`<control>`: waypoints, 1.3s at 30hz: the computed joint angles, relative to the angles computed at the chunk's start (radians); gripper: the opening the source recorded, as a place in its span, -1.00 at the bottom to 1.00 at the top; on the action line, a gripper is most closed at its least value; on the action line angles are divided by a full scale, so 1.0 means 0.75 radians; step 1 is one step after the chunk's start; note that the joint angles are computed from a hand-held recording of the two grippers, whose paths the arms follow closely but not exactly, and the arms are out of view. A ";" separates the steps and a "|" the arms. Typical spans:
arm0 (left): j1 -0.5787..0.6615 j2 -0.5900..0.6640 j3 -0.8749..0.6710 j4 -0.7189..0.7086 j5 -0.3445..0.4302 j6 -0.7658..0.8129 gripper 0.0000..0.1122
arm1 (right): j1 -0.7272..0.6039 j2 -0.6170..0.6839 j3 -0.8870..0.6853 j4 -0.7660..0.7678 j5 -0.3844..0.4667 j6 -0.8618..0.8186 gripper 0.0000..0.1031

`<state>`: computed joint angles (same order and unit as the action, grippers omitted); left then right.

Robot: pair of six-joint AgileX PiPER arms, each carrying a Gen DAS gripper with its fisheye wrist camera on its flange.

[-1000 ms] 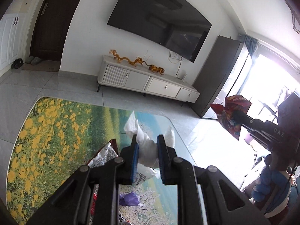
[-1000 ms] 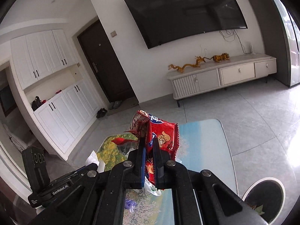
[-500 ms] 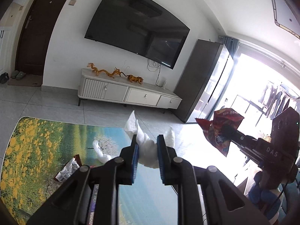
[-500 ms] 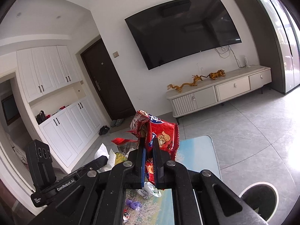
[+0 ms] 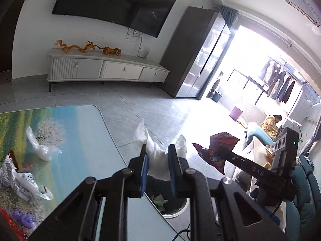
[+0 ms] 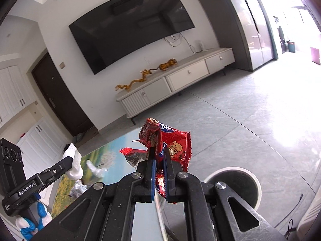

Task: Collect trash
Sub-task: 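Carry both bags over the bin and open both grippers to drop them, then move both open grippers back toward the remaining table trash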

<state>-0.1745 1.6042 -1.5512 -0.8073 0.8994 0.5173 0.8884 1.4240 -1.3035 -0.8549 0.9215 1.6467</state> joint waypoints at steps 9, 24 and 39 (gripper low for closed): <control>-0.379 0.379 -0.268 0.332 -0.067 -0.300 -0.68 | -0.261 -0.093 0.371 0.199 -0.162 -0.007 -0.87; -0.579 0.977 -0.983 0.557 0.227 -0.632 -0.61 | -0.551 0.014 0.586 0.448 -0.463 -0.153 -0.29; -0.580 0.914 -0.911 0.496 0.195 -0.645 -0.02 | -0.530 -0.121 0.628 0.374 -0.387 -0.036 -0.02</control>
<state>-0.6098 2.2895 -2.2347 -0.4356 1.0453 0.0333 0.4908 1.3329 -0.8324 -0.5748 0.6312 1.6200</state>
